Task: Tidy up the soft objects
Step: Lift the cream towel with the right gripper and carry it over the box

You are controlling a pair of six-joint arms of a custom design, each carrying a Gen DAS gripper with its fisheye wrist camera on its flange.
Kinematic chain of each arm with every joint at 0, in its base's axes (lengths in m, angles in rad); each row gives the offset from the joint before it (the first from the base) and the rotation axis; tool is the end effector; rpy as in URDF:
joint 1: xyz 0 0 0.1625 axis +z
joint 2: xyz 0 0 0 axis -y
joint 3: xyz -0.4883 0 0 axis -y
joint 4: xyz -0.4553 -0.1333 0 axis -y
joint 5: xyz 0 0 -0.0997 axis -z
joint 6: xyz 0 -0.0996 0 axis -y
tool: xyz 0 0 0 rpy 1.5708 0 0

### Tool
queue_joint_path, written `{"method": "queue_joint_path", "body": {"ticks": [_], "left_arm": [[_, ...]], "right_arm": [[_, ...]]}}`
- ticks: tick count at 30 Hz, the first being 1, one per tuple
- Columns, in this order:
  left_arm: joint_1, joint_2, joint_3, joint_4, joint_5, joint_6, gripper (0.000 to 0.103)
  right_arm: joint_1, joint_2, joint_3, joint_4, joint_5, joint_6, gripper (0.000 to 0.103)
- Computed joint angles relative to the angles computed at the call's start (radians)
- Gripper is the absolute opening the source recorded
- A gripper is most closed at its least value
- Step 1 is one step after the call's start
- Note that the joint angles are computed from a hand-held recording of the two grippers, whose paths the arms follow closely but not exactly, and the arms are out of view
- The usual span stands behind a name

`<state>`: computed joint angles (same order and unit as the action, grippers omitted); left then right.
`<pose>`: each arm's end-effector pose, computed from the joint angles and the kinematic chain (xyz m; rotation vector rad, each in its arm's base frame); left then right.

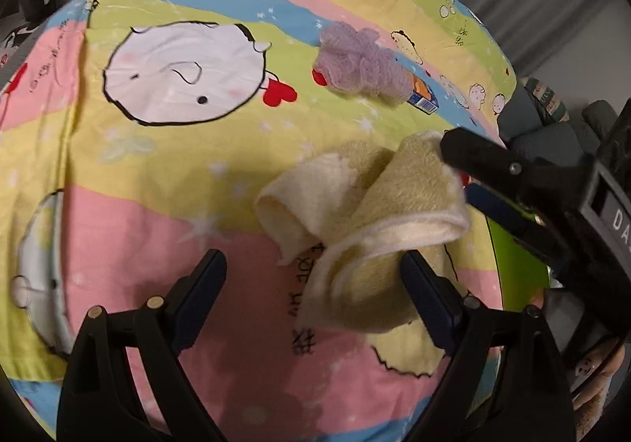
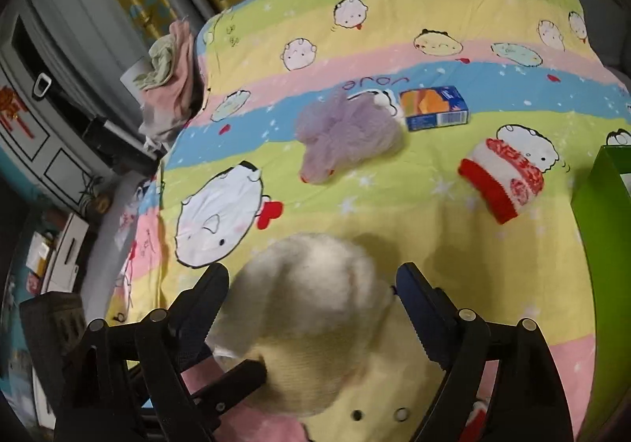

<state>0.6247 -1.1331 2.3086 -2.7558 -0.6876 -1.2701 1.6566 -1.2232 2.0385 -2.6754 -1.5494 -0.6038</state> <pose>-0.2685 -0.4528 0.1223 -0.4161 2.5108 -1.0820 0.1866 -0.5887 0.2232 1.0377 -2.8754 0.4388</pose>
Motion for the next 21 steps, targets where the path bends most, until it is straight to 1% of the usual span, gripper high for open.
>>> {"method": "queue_joint_path", "body": {"ticks": [1, 3, 5, 6, 7, 8, 9, 10, 11, 12, 13, 14, 15, 17, 19, 21], "left_arm": [[0.006, 0.009, -0.003, -0.024, -0.005, 0.015, 0.089], [0.011, 0.018, -0.010, -0.024, 0.004, 0.020, 0.089], [0.015, 0.029, -0.016, -0.029, 0.021, 0.030, 0.088], [0.018, 0.034, -0.017, -0.041, 0.024, 0.037, 0.088], [0.023, 0.039, -0.018, -0.056, 0.026, 0.052, 0.087], [0.027, 0.043, -0.017, -0.073, 0.029, 0.077, 0.087], [0.031, 0.049, -0.020, -0.079, 0.035, 0.087, 0.086], [0.032, 0.052, -0.020, -0.090, 0.047, 0.094, 0.080], [0.033, 0.056, -0.017, -0.116, 0.049, 0.109, 0.072], [0.034, 0.064, -0.014, -0.164, 0.040, 0.139, 0.067], [0.036, 0.069, -0.013, -0.199, 0.024, 0.167, 0.059], [0.035, 0.076, -0.015, -0.222, 0.011, 0.200, 0.054], [0.032, 0.081, -0.018, -0.222, 0.014, 0.216, 0.052], [0.018, 0.093, -0.031, -0.221, 0.028, 0.250, 0.037], [0.003, 0.105, -0.047, -0.250, 0.017, 0.295, 0.036], [-0.024, 0.126, -0.074, -0.264, 0.043, 0.347, 0.036]], "right_arm": [[-0.008, 0.007, -0.013, 0.020, 0.001, 0.007, 0.087], [-0.021, 0.025, -0.043, 0.076, -0.001, 0.051, 0.087], [-0.039, 0.050, -0.079, 0.166, 0.017, 0.093, 0.087], [-0.045, 0.060, -0.092, 0.206, 0.027, 0.099, 0.087], [-0.051, 0.069, -0.102, 0.238, 0.041, 0.101, 0.081], [-0.060, 0.077, -0.108, 0.258, 0.061, 0.107, 0.069], [-0.065, 0.082, -0.107, 0.258, 0.070, 0.121, 0.063], [-0.073, 0.090, -0.107, 0.258, 0.077, 0.153, 0.060], [-0.080, 0.093, -0.102, 0.252, 0.090, 0.172, 0.054], [-0.087, 0.091, -0.093, 0.238, 0.108, 0.182, 0.050], [-0.091, 0.086, -0.086, 0.232, 0.117, 0.182, 0.044], [-0.095, 0.080, -0.080, 0.239, 0.130, 0.181, 0.039], [-0.098, 0.075, -0.077, 0.242, 0.141, 0.179, 0.038], [-0.100, 0.057, -0.062, 0.225, 0.144, 0.172, 0.033], [-0.105, 0.031, -0.047, 0.218, 0.157, 0.154, 0.033], [-0.114, 0.003, -0.035, 0.208, 0.173, 0.141, 0.033]]}}
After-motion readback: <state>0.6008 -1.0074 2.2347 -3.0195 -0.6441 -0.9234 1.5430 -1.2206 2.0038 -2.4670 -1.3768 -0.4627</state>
